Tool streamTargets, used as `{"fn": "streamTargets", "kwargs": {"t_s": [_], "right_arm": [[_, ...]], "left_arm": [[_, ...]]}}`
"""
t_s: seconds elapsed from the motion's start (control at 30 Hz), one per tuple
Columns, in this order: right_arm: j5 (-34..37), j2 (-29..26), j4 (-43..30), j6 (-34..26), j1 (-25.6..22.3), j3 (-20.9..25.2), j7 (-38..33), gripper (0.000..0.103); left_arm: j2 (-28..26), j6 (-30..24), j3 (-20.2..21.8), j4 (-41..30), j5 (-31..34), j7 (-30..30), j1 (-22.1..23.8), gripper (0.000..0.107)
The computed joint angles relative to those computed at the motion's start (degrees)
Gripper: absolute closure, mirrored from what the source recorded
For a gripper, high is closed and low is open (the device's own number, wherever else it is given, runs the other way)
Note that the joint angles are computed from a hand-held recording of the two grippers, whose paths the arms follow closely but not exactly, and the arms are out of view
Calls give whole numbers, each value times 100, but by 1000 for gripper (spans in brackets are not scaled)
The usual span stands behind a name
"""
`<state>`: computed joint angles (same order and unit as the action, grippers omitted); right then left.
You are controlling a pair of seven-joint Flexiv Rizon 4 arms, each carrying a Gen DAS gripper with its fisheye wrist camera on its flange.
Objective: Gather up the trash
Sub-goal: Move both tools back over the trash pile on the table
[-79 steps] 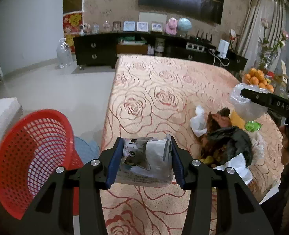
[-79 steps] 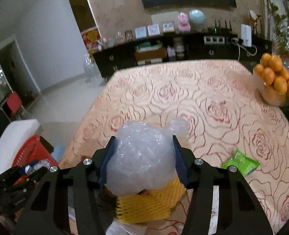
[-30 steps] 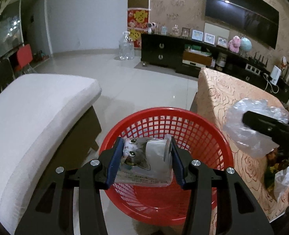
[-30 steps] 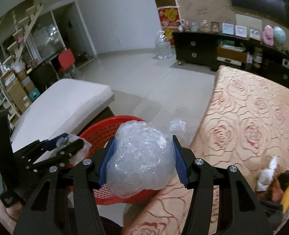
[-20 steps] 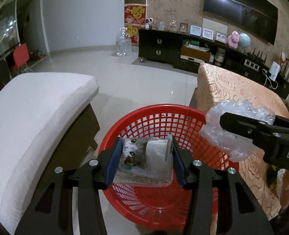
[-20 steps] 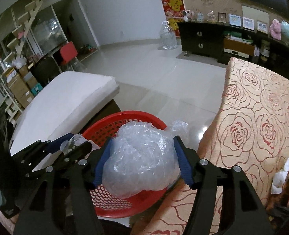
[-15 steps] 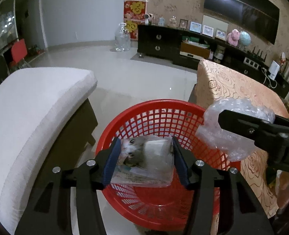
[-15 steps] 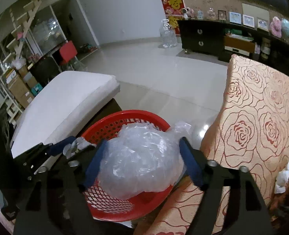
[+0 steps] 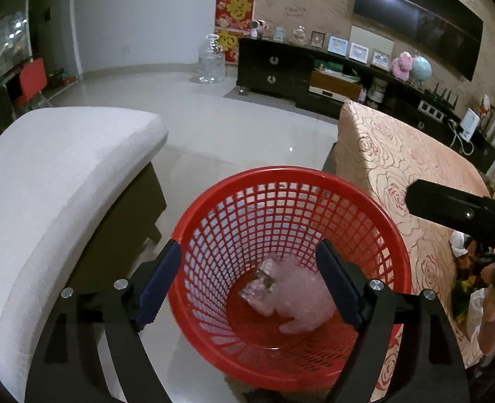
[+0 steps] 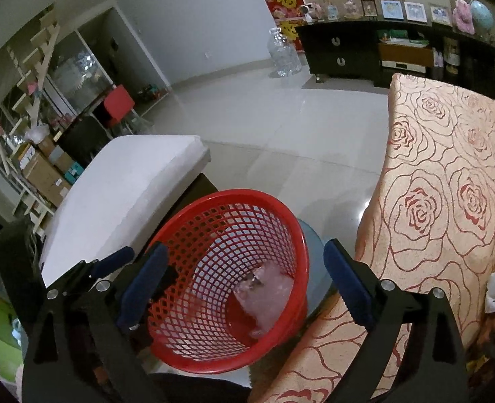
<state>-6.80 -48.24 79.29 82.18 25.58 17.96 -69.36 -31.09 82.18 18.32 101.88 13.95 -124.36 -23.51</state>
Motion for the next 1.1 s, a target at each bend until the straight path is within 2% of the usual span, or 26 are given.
{"fn": "streamTargets", "kwargs": {"t_s": [0.3,0.5,0.57,0.7,0.8,0.9,1.0,1.1], "right_arm": [[-422,420,785,664,553,-1017,523,12],[-697,787,1533,1234,1199,-2160,1125,12],[-725,897,1773,1395,1373,-2464,1266,12],[-560,1214,2481,1828,1996,-3446,1402,12],[-228,1416,2976,2091,2446,-4104,1261,11],[312,1597,3573,2290,3089,-5032,1012,11],[808,1663,4008,2364,3474,-5652,803,11],[1234,1674,4272,2375,3617,-5953,657,10]], "left_arm": [[181,-4,639,-5,602,-790,-526,23],[276,-41,785,-134,1122,-1359,-784,21],[308,-40,764,-164,1289,-1509,-829,20],[339,-11,570,-244,1532,-1618,-841,18],[324,-46,367,-336,1609,-1558,-810,18],[273,-9,103,-395,1535,-1397,-705,18],[192,11,-49,-461,1439,-1227,-696,18],[83,11,-186,-552,1301,-1019,-725,18]]}}
